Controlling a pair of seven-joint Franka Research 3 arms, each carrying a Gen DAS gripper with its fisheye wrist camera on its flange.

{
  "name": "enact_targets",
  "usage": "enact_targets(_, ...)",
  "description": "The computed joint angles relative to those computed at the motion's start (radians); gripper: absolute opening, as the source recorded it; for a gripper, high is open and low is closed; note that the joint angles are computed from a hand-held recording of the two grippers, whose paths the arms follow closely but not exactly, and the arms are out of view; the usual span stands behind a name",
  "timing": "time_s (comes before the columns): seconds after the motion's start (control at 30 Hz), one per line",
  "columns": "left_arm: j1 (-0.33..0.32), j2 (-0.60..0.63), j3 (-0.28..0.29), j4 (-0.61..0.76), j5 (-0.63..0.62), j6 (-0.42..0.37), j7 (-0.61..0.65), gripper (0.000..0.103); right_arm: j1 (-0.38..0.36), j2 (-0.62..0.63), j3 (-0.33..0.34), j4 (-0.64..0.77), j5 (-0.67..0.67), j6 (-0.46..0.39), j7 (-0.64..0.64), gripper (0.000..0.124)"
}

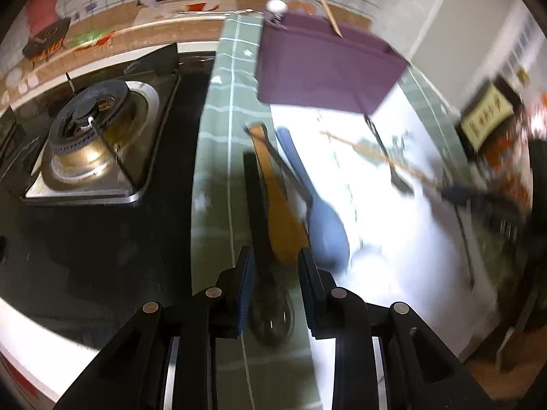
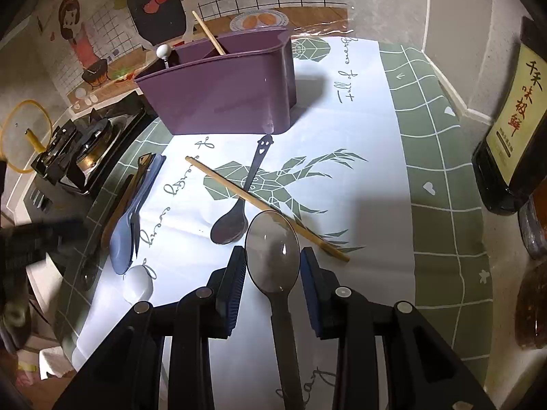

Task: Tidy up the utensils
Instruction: 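Hold the metal spoon with the right gripper while the left grasps the wooden spoon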

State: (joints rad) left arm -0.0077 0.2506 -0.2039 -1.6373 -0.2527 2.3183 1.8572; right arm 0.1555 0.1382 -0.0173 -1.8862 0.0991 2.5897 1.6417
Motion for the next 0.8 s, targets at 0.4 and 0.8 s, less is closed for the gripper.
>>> enact_targets(0.4, -0.031, -0.076, 0.009, -0.139, 0.059, 0.082, -0.065, 0.050, 0.010, 0.025, 0.011, 0.030, 0.023, -0.009, -0.054, 0.030)
enact_targets(0.8, -0.049, 0.142, 0.001, 0.182, 0.125, -0.065, -0.118, 0.029, 0.013, 0.005, 0.010, 0.004, 0.042, 0.008, -0.068, 0.030)
